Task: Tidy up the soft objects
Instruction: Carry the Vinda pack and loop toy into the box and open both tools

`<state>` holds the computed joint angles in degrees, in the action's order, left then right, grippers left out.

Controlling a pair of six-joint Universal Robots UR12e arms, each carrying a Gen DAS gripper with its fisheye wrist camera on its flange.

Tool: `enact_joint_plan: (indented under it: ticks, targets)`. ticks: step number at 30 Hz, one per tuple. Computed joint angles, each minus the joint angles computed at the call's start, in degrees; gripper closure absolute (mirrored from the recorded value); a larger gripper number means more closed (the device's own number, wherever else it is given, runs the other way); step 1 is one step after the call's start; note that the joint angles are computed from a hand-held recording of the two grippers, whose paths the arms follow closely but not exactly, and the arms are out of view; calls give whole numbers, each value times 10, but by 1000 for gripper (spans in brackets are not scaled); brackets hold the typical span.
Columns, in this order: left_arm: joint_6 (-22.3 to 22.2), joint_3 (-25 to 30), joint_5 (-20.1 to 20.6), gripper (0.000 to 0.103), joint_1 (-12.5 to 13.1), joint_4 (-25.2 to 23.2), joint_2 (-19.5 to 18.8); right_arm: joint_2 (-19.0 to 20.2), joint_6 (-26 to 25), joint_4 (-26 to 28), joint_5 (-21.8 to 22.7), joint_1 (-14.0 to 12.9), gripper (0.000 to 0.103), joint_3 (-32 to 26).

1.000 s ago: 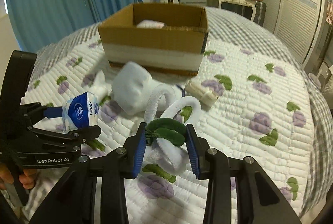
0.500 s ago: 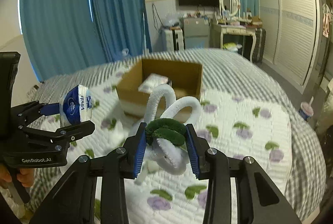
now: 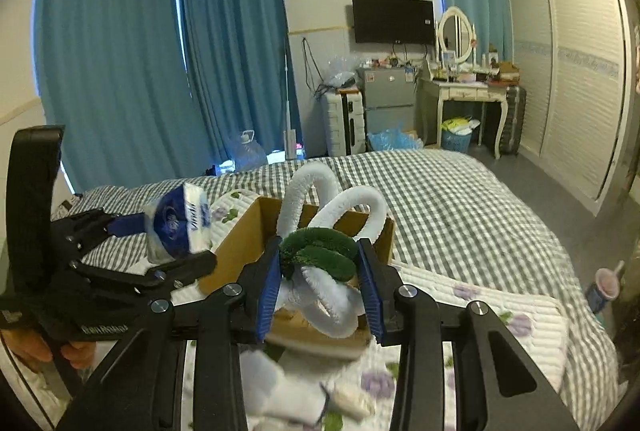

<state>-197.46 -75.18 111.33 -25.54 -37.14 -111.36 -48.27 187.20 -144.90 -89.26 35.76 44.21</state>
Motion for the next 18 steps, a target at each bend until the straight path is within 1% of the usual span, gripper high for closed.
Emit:
enact_joint_plan:
  ticks: [4,8,10,11,14,16,17,18]
  targets:
    - [14,34,-17,20,16,-25,-35,72,10,71,12,-8,67,-110]
    - [20,50,-26,20,25,-37,-58,122,27,119,26,-16,67,-181]
    - [32,51,-16,20,25,-39,-64,133,37,124,34,-19,67,-193]
    - [38,52,-15,20,24,-37,-66,132,39,120,36,-20,67,-187]
    - [44,47,-25,19,26,-33,-66,135,44,114,25,-20,66,-187]
    - [44,40,-14,18,22,-17,-64,136,48,119,23,-20,56,-191]
    - [39,39,-6,18,19,-14,-62,136,50,115,15,-19,43,-191]
    - [28,36,1,17,17,-14,-59,127,52,101,3,-18,33,-177]
